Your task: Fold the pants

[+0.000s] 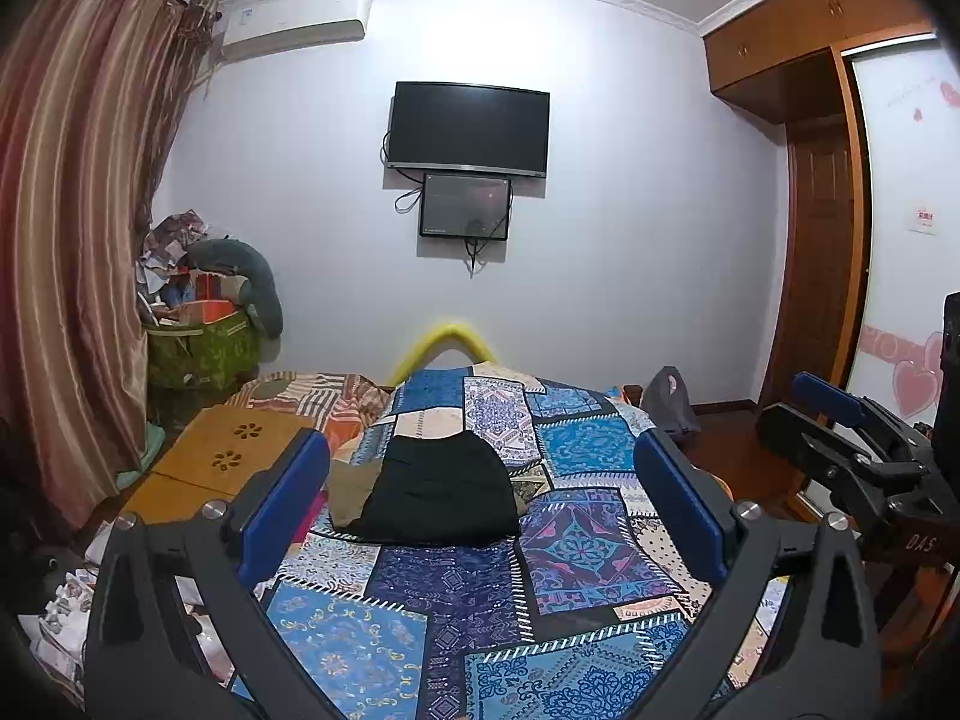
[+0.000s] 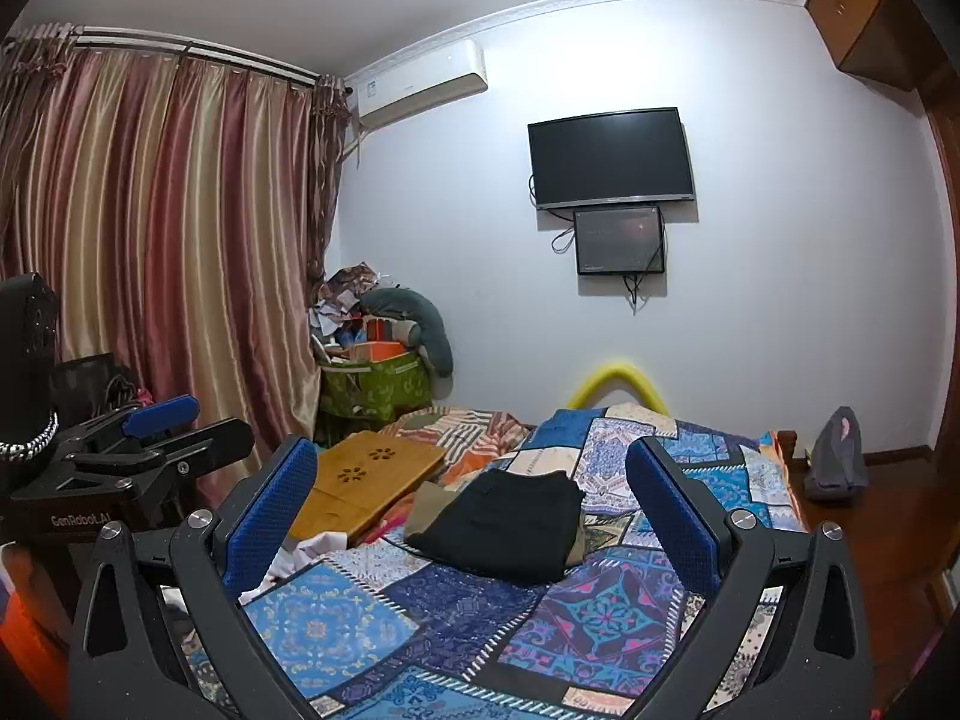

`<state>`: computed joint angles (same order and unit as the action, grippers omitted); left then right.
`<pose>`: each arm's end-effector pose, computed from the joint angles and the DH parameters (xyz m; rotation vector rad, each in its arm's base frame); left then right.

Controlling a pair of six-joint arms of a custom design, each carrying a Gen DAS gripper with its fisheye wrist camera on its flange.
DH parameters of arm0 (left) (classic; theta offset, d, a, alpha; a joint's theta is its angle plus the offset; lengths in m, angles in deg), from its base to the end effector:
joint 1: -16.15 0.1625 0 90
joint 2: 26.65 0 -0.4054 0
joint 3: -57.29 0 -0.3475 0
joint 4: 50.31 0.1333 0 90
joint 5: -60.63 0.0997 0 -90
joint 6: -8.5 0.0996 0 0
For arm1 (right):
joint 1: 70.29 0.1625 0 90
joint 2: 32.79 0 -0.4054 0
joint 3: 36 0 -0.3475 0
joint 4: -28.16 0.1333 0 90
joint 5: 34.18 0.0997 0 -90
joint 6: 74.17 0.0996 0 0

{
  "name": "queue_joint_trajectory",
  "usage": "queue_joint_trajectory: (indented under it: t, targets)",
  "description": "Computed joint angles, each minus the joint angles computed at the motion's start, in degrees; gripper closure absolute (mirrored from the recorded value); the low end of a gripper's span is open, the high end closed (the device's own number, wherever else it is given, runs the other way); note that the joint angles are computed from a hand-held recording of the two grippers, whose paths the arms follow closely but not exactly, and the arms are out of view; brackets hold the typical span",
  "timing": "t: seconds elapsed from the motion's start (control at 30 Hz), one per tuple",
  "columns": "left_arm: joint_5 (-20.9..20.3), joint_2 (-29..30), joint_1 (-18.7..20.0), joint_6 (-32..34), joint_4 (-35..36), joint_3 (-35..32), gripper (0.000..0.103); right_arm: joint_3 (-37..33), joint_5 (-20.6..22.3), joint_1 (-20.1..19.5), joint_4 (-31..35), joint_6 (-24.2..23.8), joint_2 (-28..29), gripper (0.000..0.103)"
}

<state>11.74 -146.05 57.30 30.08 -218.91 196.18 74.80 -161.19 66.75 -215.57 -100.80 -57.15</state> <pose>-0.0530 -0.3104 0.4468 0.9234 2.1533 -1.4654 0.4179 -0.2889 0.0442 0.9464 -2.0983 1.6049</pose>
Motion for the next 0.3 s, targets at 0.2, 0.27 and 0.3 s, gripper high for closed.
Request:
queue_joint_trajectory:
  t: [0.2,0.27,0.3]
  targets:
    - [-0.17,0.24,0.39,0.13,-0.16,0.16,0.0,-0.36,-0.14,0.0,0.34,0.37,0.22,0.0]
    - [-0.04,0.49,0.46,0.07,-0.54,0.2,0.0,-0.6,-0.25,-0.04,0.71,0.54,0.3,0.0]
    - [-0.13,0.59,0.64,0.09,-0.58,0.15,0.0,-0.58,-0.22,-0.14,0.69,0.61,0.35,0.0]
